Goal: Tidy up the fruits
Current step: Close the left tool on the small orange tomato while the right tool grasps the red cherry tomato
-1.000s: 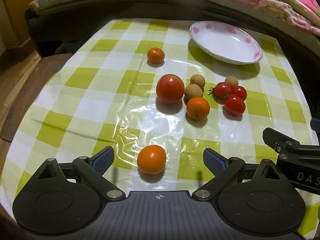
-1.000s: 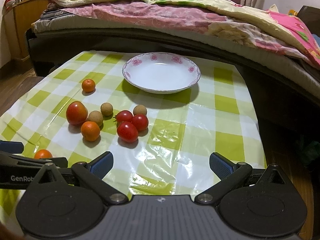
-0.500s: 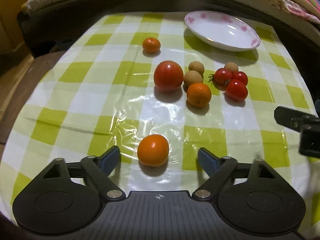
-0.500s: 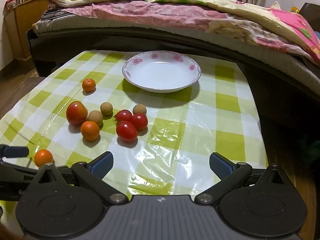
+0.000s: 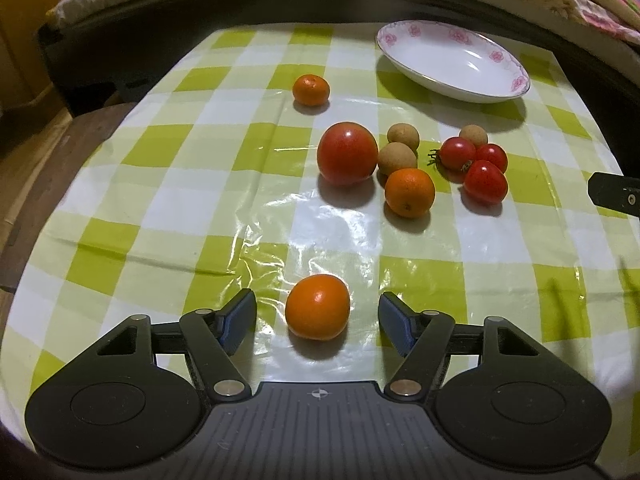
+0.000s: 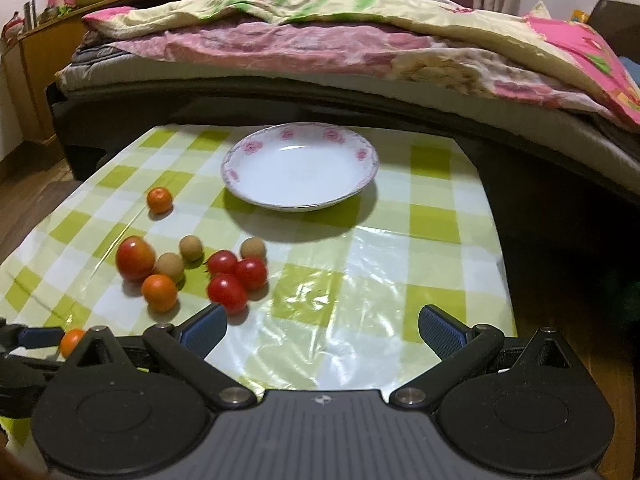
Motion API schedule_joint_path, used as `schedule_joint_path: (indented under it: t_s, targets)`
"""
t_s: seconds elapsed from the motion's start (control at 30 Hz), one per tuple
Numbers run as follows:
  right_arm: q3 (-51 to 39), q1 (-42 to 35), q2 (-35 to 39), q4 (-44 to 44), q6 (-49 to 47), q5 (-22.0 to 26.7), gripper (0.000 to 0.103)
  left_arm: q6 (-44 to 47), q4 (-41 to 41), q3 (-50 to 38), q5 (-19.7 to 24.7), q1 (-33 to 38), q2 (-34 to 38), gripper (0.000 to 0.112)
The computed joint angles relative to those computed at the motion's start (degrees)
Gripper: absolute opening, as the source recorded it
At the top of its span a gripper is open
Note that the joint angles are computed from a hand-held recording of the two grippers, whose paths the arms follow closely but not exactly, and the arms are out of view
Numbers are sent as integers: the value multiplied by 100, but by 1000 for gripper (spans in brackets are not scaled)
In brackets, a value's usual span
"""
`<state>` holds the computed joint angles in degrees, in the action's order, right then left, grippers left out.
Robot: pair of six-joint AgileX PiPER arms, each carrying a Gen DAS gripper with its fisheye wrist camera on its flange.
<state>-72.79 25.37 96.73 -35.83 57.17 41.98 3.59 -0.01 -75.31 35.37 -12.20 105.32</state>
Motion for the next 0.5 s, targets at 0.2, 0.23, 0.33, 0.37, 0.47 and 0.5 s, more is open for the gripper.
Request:
schedule_joint_path:
  t_s: [0.2,0.23,0.33,0.37,0.47,0.5]
  targets:
    - [100,-123,5,90,-240,-176,98,128,-91,-63,114,40,32,78]
    - [104,-121,13,87,-281,-211,98,132,-62,-50,93,30,21,73]
    - [60,-152,67,406,-716,-412,98,487,-286,58,-46,55,-45,63]
    - [4,-152,117,558,-979,-491,97,604,-363,96,-99,71,-58,63]
    - [-247,-141,353,936,-1745,-589,76,1002,-764,149,-181,164,-75,53]
    - [-388,-181,478,1169,-2045,-585,71,1073,-835,135,-174,181,-66,50]
